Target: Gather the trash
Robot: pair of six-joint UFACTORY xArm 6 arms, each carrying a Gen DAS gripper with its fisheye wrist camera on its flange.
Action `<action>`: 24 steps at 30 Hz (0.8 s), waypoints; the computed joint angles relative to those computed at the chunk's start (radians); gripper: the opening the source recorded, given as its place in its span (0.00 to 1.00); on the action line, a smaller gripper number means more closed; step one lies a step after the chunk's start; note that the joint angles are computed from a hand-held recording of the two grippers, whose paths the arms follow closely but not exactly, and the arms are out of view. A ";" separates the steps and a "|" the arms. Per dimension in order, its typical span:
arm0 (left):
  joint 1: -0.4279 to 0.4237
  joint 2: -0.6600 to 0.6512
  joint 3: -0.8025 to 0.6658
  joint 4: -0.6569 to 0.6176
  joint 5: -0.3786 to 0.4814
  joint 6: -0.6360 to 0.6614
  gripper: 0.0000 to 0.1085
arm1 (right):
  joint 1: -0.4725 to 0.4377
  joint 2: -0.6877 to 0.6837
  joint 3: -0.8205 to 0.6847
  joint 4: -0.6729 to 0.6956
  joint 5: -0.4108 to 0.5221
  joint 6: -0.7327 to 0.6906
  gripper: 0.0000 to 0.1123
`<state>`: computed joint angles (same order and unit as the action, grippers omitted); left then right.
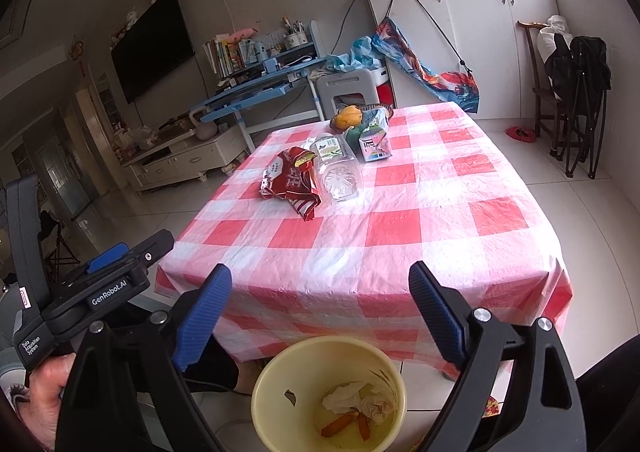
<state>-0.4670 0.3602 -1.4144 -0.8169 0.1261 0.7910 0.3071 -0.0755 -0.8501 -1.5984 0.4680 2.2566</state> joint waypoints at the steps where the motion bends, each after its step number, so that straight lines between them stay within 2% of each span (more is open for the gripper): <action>1: -0.001 0.001 -0.001 0.006 -0.002 -0.004 0.80 | -0.001 0.000 0.000 -0.001 -0.003 0.001 0.77; 24: 0.004 0.022 -0.012 0.097 0.014 -0.093 0.81 | -0.007 0.021 -0.013 0.010 -0.041 0.003 0.79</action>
<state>-0.4627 0.3819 -1.4262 -0.7199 0.1405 0.6982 0.2998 -0.0541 -0.8631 -1.5884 0.4274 2.2592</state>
